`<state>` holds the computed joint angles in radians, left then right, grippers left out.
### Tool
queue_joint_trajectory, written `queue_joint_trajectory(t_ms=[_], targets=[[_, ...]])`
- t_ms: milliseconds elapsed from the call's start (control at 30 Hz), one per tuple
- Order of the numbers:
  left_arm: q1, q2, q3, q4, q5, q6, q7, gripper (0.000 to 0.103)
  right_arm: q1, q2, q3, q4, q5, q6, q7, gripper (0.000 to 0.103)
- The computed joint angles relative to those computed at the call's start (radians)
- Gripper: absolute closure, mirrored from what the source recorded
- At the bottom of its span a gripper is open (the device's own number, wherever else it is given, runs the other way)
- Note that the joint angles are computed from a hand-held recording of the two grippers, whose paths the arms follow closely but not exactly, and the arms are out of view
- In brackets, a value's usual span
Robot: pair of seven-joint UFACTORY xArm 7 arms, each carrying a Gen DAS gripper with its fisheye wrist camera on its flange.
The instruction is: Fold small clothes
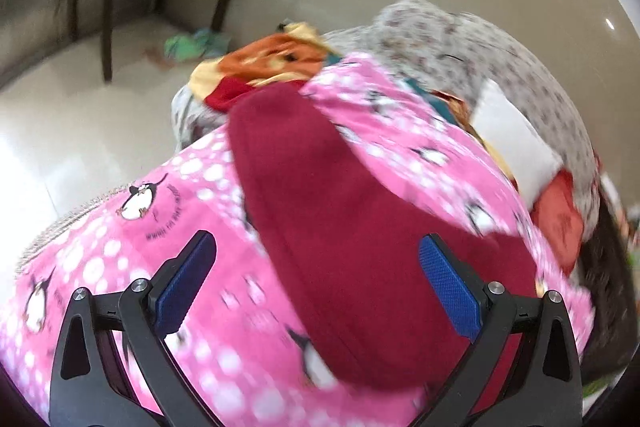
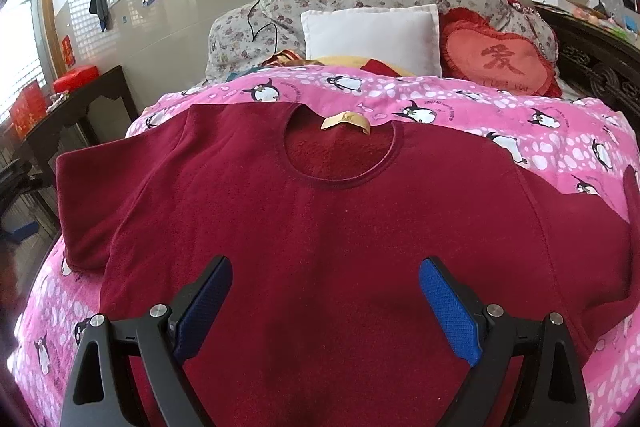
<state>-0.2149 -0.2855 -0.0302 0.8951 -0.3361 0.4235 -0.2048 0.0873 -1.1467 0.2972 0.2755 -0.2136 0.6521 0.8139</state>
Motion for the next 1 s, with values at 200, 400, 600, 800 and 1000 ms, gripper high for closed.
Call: queue_joint_trajectory(t_ms=[200,400,600,800,1000], targets=[[0.019,0.177,0.068,0.108,-0.264,0.041,0.108,0.007,0.006,0.014,-0.012,-0.005,0.006,-0.011,-0.006,0.009],[0.089,0.312,0.014,0.217,-0.366,0.052,0.164,0.026,0.012,0.044,-0.033,-0.011,0.023,-0.034,-0.019,0.009],[0.131,0.327,-0.031,0.259,-0.447,0.070,0.311,0.094,0.013,0.045,-0.024,-0.017,0.026,-0.055,-0.016,0.009],[0.113,0.133,-0.004,0.194,-0.410,0.021,0.374,0.095,0.010,0.003,-0.040,-0.032,0.042,-0.062,-0.006,0.009],[-0.022,-0.085,0.049,0.182,-0.443,0.032,0.480,0.095,0.010,-0.065,-0.040,-0.031,0.050,-0.035,-0.008,0.009]])
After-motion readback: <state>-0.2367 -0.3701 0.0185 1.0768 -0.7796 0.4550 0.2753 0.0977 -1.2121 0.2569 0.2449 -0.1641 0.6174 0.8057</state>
